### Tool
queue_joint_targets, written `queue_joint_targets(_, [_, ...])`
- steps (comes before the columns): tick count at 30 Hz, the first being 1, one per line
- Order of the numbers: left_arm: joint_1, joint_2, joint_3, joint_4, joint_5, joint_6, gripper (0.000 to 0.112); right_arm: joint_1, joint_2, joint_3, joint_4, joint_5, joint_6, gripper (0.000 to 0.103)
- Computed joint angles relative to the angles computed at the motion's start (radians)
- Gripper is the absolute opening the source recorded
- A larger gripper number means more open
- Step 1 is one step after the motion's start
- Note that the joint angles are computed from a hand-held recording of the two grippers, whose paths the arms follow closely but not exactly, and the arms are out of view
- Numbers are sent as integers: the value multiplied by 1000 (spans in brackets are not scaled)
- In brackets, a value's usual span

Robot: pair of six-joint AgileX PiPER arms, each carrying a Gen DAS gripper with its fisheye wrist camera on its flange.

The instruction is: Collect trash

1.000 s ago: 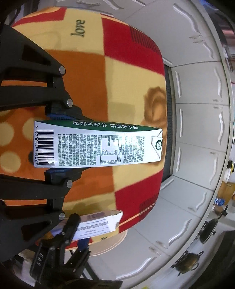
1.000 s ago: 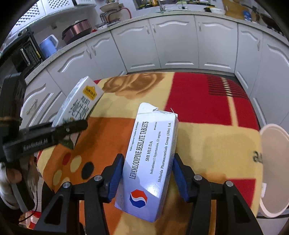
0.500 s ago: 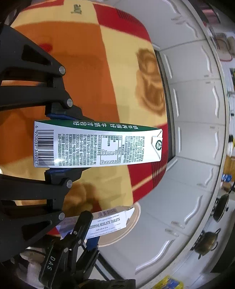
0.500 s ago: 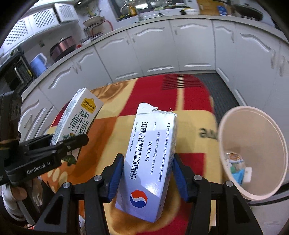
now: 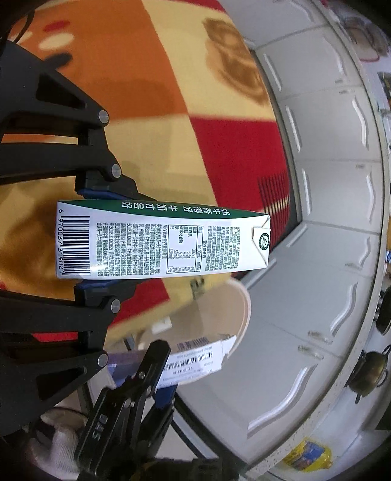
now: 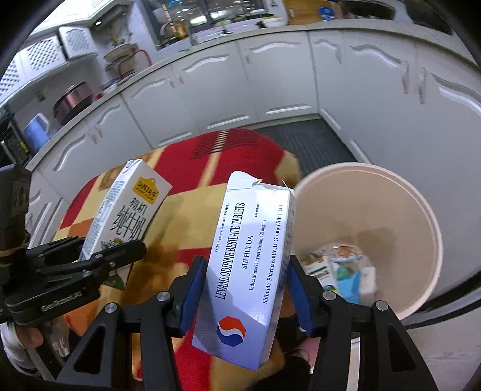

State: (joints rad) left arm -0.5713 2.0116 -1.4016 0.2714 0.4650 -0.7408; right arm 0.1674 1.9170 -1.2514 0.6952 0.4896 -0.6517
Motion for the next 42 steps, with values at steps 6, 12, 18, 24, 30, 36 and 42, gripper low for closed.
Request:
queue_joint_targets(6, [-2, 126, -208, -206, 45, 203, 36, -83, 58, -56, -62, 14, 52, 52])
queue_joint_targets(12, [3, 270, -448, -359, 130, 331, 37, -136, 146, -157, -146, 36, 139, 52])
queue_joint_targets(18, [26, 377, -602, -524, 156, 425, 69, -173, 180, -188, -147, 11, 200, 62])
queue_joint_targets(24, [35, 373, -575, -552, 113, 444, 71, -200, 149, -120, -95, -8, 162, 65])
queue_joint_targets(30, [1, 300, -469, -294, 58, 239, 71, -186, 125, -59, -72, -55, 138, 65])
queue_joint_targets(36, [-4, 187, -273, -91, -18, 32, 71, -156, 72, 37, 15, -123, 50, 66])
queue_joint_targets(42, [-25, 90, -132, 243, -25, -319, 71, -92, -29, 141, 103, -212, -21, 66])
